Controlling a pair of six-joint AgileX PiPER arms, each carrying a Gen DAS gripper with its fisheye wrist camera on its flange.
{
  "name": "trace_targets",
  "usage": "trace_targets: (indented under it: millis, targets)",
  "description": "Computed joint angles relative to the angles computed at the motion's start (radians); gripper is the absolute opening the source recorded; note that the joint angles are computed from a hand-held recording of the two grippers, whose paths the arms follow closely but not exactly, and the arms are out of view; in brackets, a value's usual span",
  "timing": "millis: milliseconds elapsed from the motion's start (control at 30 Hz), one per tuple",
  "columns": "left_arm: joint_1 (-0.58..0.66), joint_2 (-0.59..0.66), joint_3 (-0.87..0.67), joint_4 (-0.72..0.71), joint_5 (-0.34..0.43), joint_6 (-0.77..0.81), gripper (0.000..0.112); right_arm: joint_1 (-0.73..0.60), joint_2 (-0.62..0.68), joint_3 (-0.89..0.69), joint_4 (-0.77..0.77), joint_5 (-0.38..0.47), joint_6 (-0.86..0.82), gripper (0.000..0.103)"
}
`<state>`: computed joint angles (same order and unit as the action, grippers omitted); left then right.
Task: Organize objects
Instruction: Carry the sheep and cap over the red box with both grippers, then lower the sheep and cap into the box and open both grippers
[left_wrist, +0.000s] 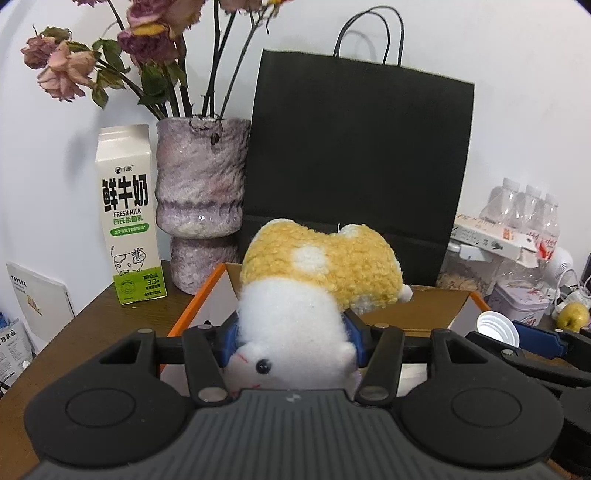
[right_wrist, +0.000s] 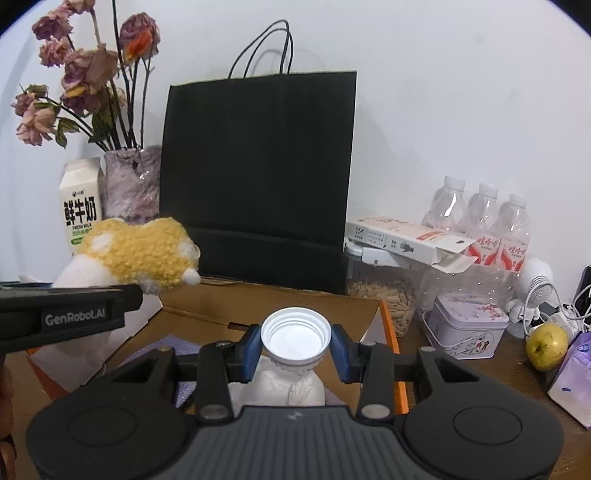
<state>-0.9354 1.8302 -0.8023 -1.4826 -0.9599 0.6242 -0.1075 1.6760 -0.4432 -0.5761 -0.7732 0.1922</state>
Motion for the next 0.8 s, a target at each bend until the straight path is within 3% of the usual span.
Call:
trace_targets:
  millis: [433,600,633,667,700,767,800]
  targets:
    - [0.058,0.03,-0.02,0.05,0.044,0.006,0.057,0.035,0.067,-0.061,0.02,0.06,-0.01,0.039]
    - [0.057,0.03,-0.015,0.064,0.036,-0.01,0.066,0.03,0.072,-0.07,-0.011,0.077,0.018,0.041]
    - [0.054,0.031,-0.012,0.07,0.026,-0.019,0.069,0.032,0.072,-0.069,-0.004,0.077,0.013,0.044]
    - [0.05,0.031,-0.007,0.08,0.014,-0.031,0.081,0.032,0.072,-0.068,0.004,0.076,0.007,0.057]
    - [0.045,0.031,-0.002,0.088,0.001,-0.048,0.1,0.033,0.073,-0.068,0.009,0.077,0.004,0.078]
    - [0.025,0.041,0.004,0.092,-0.058,-0.085,0.103,0.032,0.072,-0.06,0.021,0.062,-0.011,0.1]
    - [0.019,0.04,0.007,0.092,-0.074,-0.09,0.103,0.029,0.07,-0.057,0.018,0.055,-0.01,0.102]
